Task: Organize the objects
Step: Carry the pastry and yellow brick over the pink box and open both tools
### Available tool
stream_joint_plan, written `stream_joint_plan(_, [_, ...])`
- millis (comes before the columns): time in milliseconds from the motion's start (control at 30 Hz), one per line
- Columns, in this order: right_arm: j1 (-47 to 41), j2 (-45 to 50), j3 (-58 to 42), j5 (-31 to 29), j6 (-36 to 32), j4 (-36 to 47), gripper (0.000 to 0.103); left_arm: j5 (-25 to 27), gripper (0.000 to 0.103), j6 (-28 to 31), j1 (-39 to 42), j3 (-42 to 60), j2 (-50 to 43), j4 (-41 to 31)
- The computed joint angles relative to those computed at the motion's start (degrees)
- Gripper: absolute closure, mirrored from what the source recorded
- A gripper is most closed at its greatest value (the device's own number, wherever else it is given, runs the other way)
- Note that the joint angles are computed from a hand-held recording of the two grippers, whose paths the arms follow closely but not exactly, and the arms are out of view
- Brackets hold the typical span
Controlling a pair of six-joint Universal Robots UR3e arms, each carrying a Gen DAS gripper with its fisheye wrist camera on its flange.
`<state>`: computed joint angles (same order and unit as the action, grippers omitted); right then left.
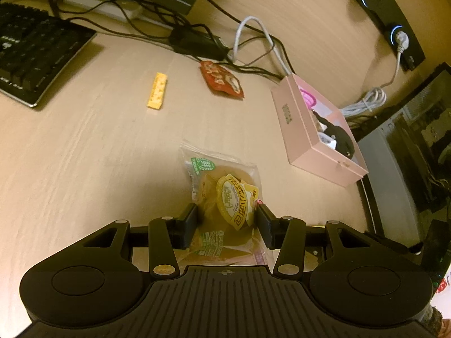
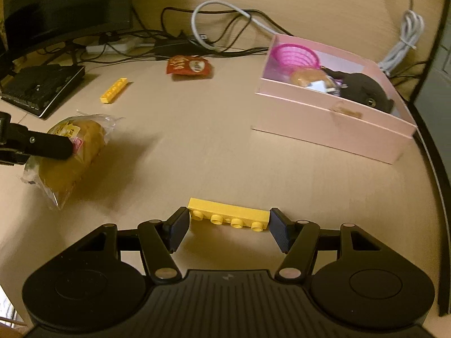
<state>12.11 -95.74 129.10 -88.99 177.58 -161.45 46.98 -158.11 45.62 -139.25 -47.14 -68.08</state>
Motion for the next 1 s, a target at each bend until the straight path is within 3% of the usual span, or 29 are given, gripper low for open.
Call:
stream_joint_plan(300, [-7.58,-13.48,5.42,1.08,-1.41,6.69,0.041,2.79,0.053,-8.63,-16.14,3.46,-15.62,17.03])
stream_joint_plan(500, [-13.71,-24.99,8.21,2.25,-2.37,12.39,0.041,2.86,0.053,-15.62,-26.73,14.21,-29.05,25.46])
stream_joint_plan(633, [-19.98,-34.52,11.03,6.37,-4.65,17.39,0.041,4.19,0.053,-21.79,-33.81,28.97,-41.8,31.53])
stream_joint_plan(767, [-25.51,-41.69,13.71,9.57,-7.75,21.52,0.041,9.15,0.053,-27.69,-42.4,49.4,-58.52,37.7])
stream_joint_plan(867, [-30.43,-47.03,14.53,12.61,-10.48,26.39,0.041,13.59,0.053,-29.47,-47.85,67.4,-72.82,37.21])
stream_joint_plan(1000, [-37.62,-52.63,14.52,17.69,-15.31,33.06,0.041,21.94,0.053,-31.65,-52.7,90.86,-89.75,29.43])
